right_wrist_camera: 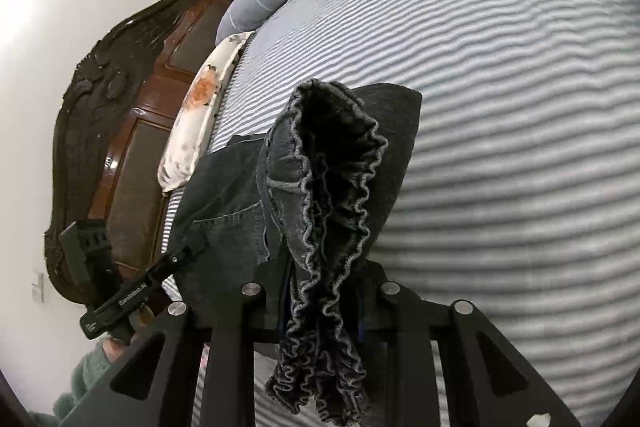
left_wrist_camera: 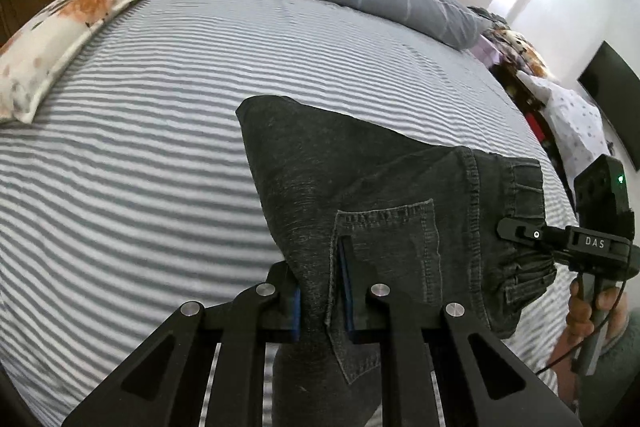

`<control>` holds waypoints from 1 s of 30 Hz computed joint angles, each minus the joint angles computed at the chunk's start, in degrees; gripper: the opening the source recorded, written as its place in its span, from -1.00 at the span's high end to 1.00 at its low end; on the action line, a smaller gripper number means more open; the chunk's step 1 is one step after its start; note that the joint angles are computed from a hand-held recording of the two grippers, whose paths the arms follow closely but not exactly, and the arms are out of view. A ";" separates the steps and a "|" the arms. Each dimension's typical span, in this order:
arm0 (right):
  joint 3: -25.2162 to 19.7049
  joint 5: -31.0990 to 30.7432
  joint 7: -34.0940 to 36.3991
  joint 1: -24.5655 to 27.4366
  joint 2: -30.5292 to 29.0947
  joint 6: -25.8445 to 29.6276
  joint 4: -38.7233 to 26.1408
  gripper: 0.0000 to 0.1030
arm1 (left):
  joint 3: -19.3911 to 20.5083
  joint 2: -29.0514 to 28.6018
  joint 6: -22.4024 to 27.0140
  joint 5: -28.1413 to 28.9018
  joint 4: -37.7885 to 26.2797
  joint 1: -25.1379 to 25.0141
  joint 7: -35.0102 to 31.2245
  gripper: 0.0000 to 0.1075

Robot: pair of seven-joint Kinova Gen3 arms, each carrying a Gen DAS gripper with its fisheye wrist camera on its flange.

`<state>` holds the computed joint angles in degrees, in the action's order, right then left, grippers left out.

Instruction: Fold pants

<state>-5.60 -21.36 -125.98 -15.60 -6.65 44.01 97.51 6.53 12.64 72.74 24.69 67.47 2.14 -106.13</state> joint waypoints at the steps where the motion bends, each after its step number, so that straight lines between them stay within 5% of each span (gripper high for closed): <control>1: -0.46 -0.54 1.20 1.07 1.38 0.25 -1.02 0.57 | -0.13 0.99 -0.58 -0.58 -0.53 0.29 0.50 0.72; 8: -17.50 5.32 0.96 17.85 12.14 3.63 -9.14 0.57 | -0.07 6.41 -3.68 -5.34 -2.55 2.21 3.01 0.72; 11: -21.22 12.31 -4.26 19.12 14.31 3.81 -9.77 0.50 | -0.09 7.73 -5.09 -8.14 -2.11 3.54 3.95 0.67; 13: -18.40 16.97 -7.89 14.86 13.79 3.02 -8.61 0.30 | 0.10 7.33 -6.64 -8.59 -0.30 3.45 3.49 0.54; 15: -14.49 21.63 -11.10 9.55 13.01 4.28 -8.01 -0.19 | -0.06 6.27 -9.16 -10.39 2.49 4.21 2.99 0.34; 18: -10.05 28.62 -13.78 1.59 12.45 9.15 -8.68 -0.48 | -0.04 4.79 -11.47 -11.86 5.53 4.91 2.95 0.18; 23: -4.17 40.28 -22.02 -11.68 11.26 15.08 -8.43 -0.64 | -1.05 1.44 -16.58 -16.25 11.51 7.22 7.27 -0.28; 26: -1.89 47.27 -29.01 -18.96 12.36 19.54 -8.86 -0.69 | -1.23 0.17 -18.17 -18.79 13.49 8.19 10.05 -0.33; 30: -6.16 50.25 -32.70 -18.14 14.15 25.69 -12.96 -0.70 | -1.29 -1.27 -14.70 -24.45 12.43 10.60 15.11 -0.33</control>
<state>-11.76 28.89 -158.68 -33.74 7.50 69.70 84.55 5.24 11.37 58.05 0.23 79.90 12.74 -91.02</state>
